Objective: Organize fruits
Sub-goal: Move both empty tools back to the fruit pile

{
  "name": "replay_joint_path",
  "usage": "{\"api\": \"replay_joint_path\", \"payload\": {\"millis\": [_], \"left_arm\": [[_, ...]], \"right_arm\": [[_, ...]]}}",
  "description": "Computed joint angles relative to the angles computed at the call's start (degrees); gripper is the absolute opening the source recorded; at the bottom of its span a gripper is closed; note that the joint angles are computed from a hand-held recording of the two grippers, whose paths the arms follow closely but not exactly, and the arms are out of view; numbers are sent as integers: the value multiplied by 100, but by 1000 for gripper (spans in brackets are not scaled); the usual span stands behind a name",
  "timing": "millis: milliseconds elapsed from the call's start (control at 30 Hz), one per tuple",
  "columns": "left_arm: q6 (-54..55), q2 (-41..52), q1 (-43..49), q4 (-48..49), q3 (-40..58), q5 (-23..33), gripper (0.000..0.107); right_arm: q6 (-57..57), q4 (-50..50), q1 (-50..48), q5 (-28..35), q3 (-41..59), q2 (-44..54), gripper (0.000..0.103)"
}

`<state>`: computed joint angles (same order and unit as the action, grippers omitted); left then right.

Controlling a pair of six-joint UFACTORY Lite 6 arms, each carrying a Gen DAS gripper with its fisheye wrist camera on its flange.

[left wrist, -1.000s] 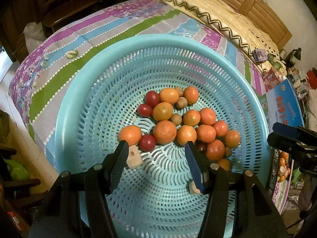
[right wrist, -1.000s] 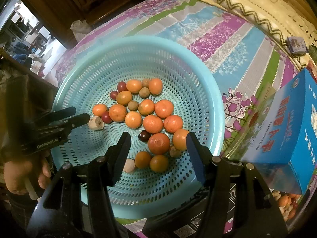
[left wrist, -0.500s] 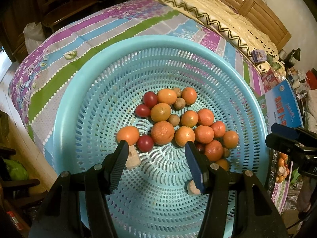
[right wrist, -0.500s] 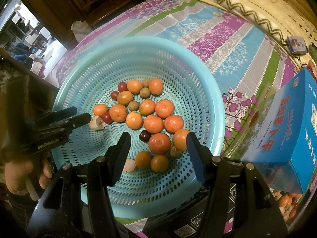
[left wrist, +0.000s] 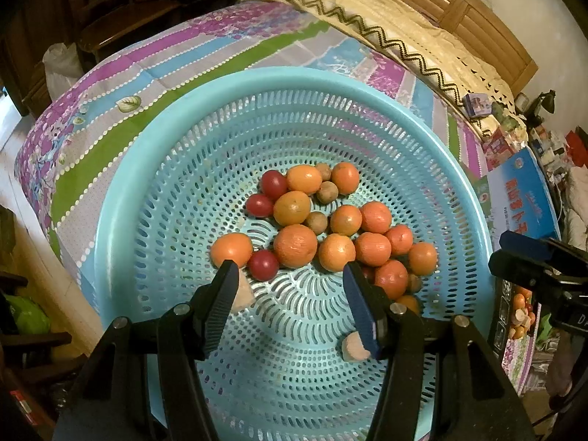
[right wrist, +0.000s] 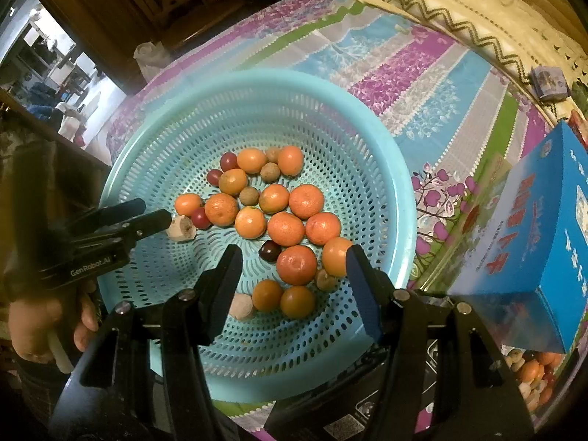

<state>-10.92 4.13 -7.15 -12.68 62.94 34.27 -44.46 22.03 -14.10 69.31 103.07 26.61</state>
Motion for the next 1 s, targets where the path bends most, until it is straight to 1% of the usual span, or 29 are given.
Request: {"api": "replay_joint_path", "payload": {"millis": [100, 200, 233, 300, 333, 367, 467, 533, 600, 667, 733, 867, 1000], "left_arm": [[-145, -121, -95, 72, -64, -45, 60], [-588, -467, -339, 397, -229, -197, 60], [-746, -574, -429, 523, -269, -243, 60], [-1157, -792, -652, 852, -334, -315, 61], [-1401, -912, -787, 1051, -372, -357, 66], [-1785, -1068, -973, 1379, -435, -422, 72], [-2857, -1444, -1513, 2359, -556, -529, 75], [-3478, -1568, -1878, 2895, -512, -443, 75], [-3754, -1645, -2094, 3087, -457, -398, 75], [-4160, -1691, -2404, 3419, -337, -269, 75], [-4472, -1692, -2658, 3677, -200, -125, 76], [-5091, -1638, -3164, 4191, 129, 198, 77], [-5568, -1465, -3718, 4645, 573, 581, 77]], "right_arm": [[-221, 161, -127, -197, -317, -294, 60], [-576, 437, -356, -621, -908, -907, 60], [-724, 538, -460, -788, -1172, -1188, 61], [-947, 680, -643, -1064, -1568, -1616, 66], [-1106, 790, -781, -1240, -1820, -1897, 72], [-1209, 871, -882, -1354, -1954, -2044, 75], [-1742, 1302, -1394, -1698, -2466, -2684, 77], [-2041, 1585, -1745, -1712, -2633, -2969, 78], [-2362, 1865, -2127, -1727, -2731, -3188, 81], [-2624, 2099, -2420, -1783, -2786, -3334, 88], [-2864, 2324, -2721, -1748, -2801, -3448, 92], [-3262, 2616, -3192, -1554, -2775, -3544, 93], [-3548, 2854, -3689, -1188, -2653, -3488, 94]]}}
